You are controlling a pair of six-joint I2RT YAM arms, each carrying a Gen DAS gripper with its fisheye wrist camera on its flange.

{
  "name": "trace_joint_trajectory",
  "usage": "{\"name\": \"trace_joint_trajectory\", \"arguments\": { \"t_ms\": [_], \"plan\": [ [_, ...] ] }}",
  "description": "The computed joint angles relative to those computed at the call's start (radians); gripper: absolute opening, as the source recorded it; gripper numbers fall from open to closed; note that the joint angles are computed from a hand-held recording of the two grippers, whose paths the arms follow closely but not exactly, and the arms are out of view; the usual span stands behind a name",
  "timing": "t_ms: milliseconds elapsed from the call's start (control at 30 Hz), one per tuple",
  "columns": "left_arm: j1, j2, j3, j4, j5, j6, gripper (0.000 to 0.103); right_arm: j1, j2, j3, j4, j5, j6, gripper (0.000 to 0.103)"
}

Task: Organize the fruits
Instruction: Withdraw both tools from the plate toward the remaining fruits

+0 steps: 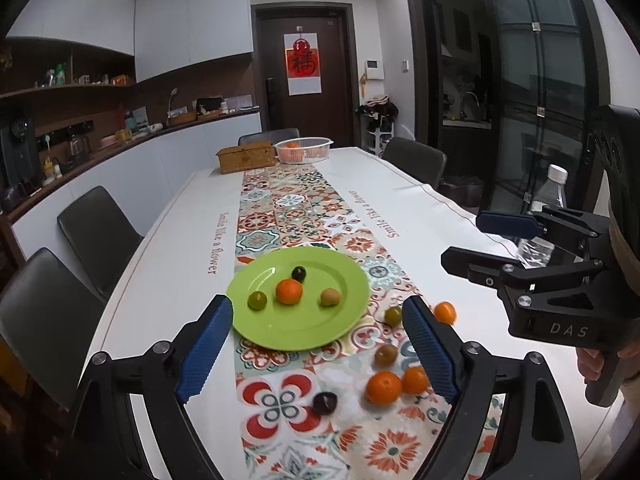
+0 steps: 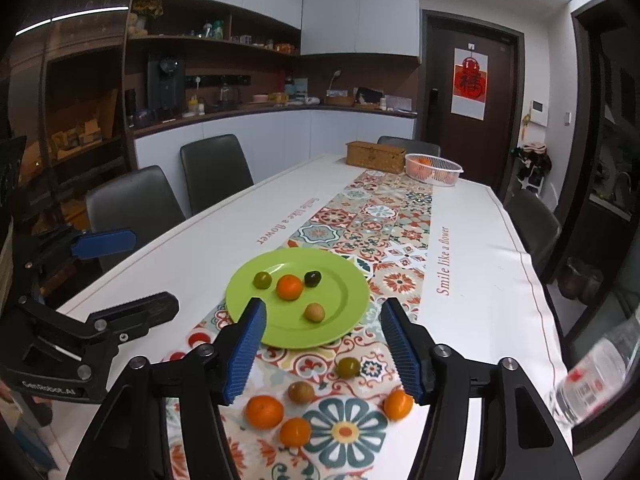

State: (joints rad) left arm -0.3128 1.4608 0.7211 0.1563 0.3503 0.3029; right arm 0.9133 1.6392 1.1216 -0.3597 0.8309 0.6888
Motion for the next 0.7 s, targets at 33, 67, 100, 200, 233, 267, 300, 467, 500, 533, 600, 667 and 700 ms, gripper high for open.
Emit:
{"name": "trace_joint_trajectory", "arguments": {
  "t_ms": [33, 67, 100, 200, 233, 267, 300, 467, 500, 533, 600, 667, 700],
  "plan": [
    [-0.004, -0.012, -0.016, 0.008, 0.0, 0.001, 0.087, 0.014, -0.008, -0.008, -0.009, 0.015, 0.012, 0.062],
    [-0.009, -0.029, -0.038, 0.016, 0.001, 0.003, 0.087, 0.029, -0.016, -0.017, -0.018, 0.033, 0.024, 0.062],
    [-0.011, -0.036, -0.051, 0.025, 0.0, 0.004, 0.087, 0.04, -0.02, -0.02, -0.029, 0.047, 0.036, 0.062],
    [-0.019, -0.069, -0.094, 0.039, 0.016, 0.006, 0.088, 0.075, -0.033, -0.037, -0.05, 0.092, 0.064, 0.062],
    [-0.022, -0.076, -0.107, 0.046, 0.019, 0.006, 0.088, 0.087, -0.037, -0.041, -0.061, 0.105, 0.073, 0.064],
    [-0.026, -0.084, -0.121, 0.058, 0.021, 0.006, 0.088, 0.1, -0.037, -0.043, -0.075, 0.122, 0.086, 0.065],
    [-0.028, -0.092, -0.137, 0.073, 0.024, 0.008, 0.088, 0.11, -0.039, -0.046, -0.086, 0.134, 0.096, 0.067],
    [-0.032, -0.104, -0.18, 0.107, 0.044, 0.03, 0.088, 0.16, -0.025, -0.043, -0.153, 0.177, 0.141, 0.068],
    [-0.031, -0.105, -0.189, 0.113, 0.05, 0.038, 0.087, 0.168, -0.018, -0.041, -0.163, 0.184, 0.145, 0.068],
    [-0.032, -0.104, -0.195, 0.118, 0.054, 0.045, 0.087, 0.174, -0.015, -0.042, -0.169, 0.189, 0.145, 0.068],
    [-0.035, -0.101, -0.207, 0.129, 0.065, 0.066, 0.087, 0.183, -0.008, -0.045, -0.168, 0.187, 0.137, 0.068],
    [-0.039, -0.092, -0.214, 0.139, 0.072, 0.088, 0.087, 0.192, 0.004, -0.046, -0.17, 0.18, 0.137, 0.068],
    [-0.042, -0.087, -0.218, 0.144, 0.076, 0.099, 0.087, 0.196, 0.006, -0.051, -0.169, 0.177, 0.14, 0.068]
  ]
}}
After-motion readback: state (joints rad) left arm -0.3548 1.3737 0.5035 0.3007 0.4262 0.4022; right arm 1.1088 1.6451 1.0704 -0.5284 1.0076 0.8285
